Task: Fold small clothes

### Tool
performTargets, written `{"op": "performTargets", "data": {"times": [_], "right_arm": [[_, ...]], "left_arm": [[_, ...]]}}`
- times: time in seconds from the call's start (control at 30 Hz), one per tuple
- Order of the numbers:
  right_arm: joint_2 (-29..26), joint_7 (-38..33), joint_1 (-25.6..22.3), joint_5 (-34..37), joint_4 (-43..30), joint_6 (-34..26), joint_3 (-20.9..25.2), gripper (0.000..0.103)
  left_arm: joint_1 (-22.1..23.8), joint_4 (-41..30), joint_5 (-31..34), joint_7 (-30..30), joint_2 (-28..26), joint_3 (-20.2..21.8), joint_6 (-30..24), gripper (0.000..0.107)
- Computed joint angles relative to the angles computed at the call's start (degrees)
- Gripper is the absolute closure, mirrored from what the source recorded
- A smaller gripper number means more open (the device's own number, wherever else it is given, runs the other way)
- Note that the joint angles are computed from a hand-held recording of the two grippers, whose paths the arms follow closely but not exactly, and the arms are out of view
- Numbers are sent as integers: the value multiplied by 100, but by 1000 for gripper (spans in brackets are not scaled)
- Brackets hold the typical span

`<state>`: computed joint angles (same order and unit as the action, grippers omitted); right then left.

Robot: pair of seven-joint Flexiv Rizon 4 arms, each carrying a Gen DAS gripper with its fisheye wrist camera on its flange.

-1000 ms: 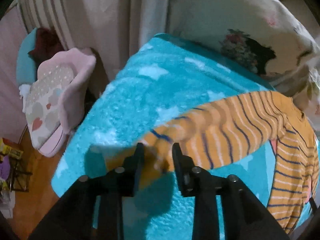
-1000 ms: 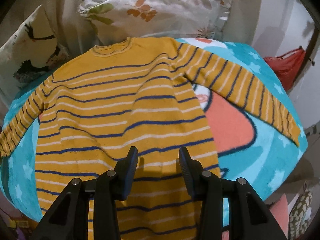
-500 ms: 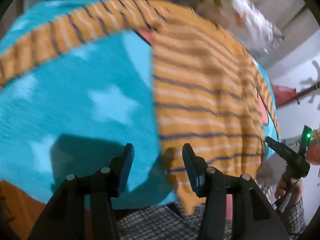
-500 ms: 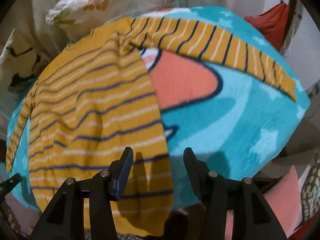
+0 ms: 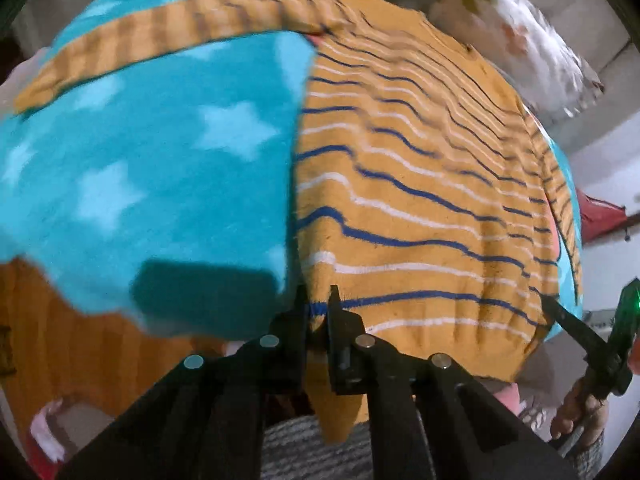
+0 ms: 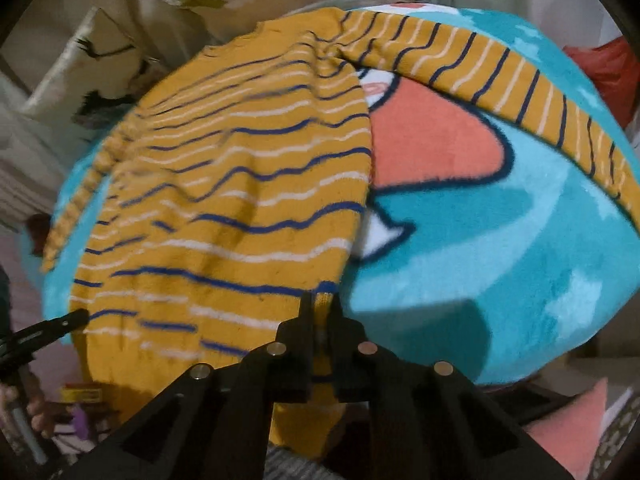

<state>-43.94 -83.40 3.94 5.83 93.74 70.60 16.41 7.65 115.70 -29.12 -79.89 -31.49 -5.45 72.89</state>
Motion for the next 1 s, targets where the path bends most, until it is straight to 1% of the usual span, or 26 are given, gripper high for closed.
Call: {"op": "performTargets", "data": {"times": [0.03, 0.13, 0.2, 0.23, 0.27, 0.3, 0.33, 0.37, 0.4, 0.43, 0.5, 0.53, 0.57, 0.6, 0.67, 0.7, 0.77, 0.93, 1.0], "right_arm": [[44, -171, -182, 108, 82, -34, 195, 96], [-3, -473, -396, 290, 89, -147, 384, 96], [-104, -650, -648, 581, -84, -207, 595, 95], [-142, -672, -787, 793, -167, -152, 669, 95], [-183, -630, -812, 910, -275, -117, 651, 94], [-189, -557, -880, 1055, -323, 3, 597, 93], [-190, -437, -920, 1161, -349, 125, 500, 89], [-205, -337, -999, 1283, -359, 267, 453, 82], [-257, -193, -1102, 1413, -421, 396, 411, 78], [-323, 13, -1213, 1554, -478, 554, 340, 75], [-424, 277, -1484, 1734, -547, 726, 366, 74], [-536, 376, -1696, 1865, -651, 787, 473, 71], [-620, 413, -1887, 1955, -740, 810, 612, 70], [-714, 416, -2047, 2028, -831, 846, 747, 70], [-927, 378, -2370, 2183, -1080, 878, 1055, 67], [-995, 381, -2436, 2219, -1171, 883, 1126, 64], [-1150, 370, -2539, 2296, -1383, 928, 1267, 54], [-1492, 606, -2591, 2399, -1959, 921, 1309, 53], [-1585, 782, -2544, 2380, -2175, 840, 1216, 54]], "left_arm": [[-13, 132, 7, -36, 93, 38, 59, 100], [100, 364, -240, -59, 155, -143, 241, 99], [-42, 332, -156, -308, 145, 35, 197, 99], [-154, 332, -54, -455, 149, 154, 272, 99], [-321, 295, 140, -658, 159, 363, 331, 97], [-486, 251, 348, -864, 163, 560, 396, 93], [-537, 258, 478, -980, 192, 645, 457, 89], [-565, 268, 573, -1092, 220, 697, 531, 80], [-626, 211, 658, -1251, 200, 748, 589, 73], [-624, 204, 712, -1341, 210, 746, 647, 72], [-685, 163, 874, -1526, 230, 816, 715, 70], [-744, 109, 973, -1628, 222, 877, 711, 69], [-786, 98, 1059, -1716, 248, 921, 721, 65], [-831, 56, 1140, -1811, 245, 966, 718, 63], [-995, -111, 1331, -2063, 208, 1102, 699, 62], [-1001, -124, 1390, -2118, 231, 1098, 703, 61], [-1019, -145, 1495, -2213, 276, 1091, 722, 60], [-1200, -382, 1777, -2515, 226, 1199, 671, 57], [-1259, -436, 1877, -2632, 215, 1249, 625, 57]]}}
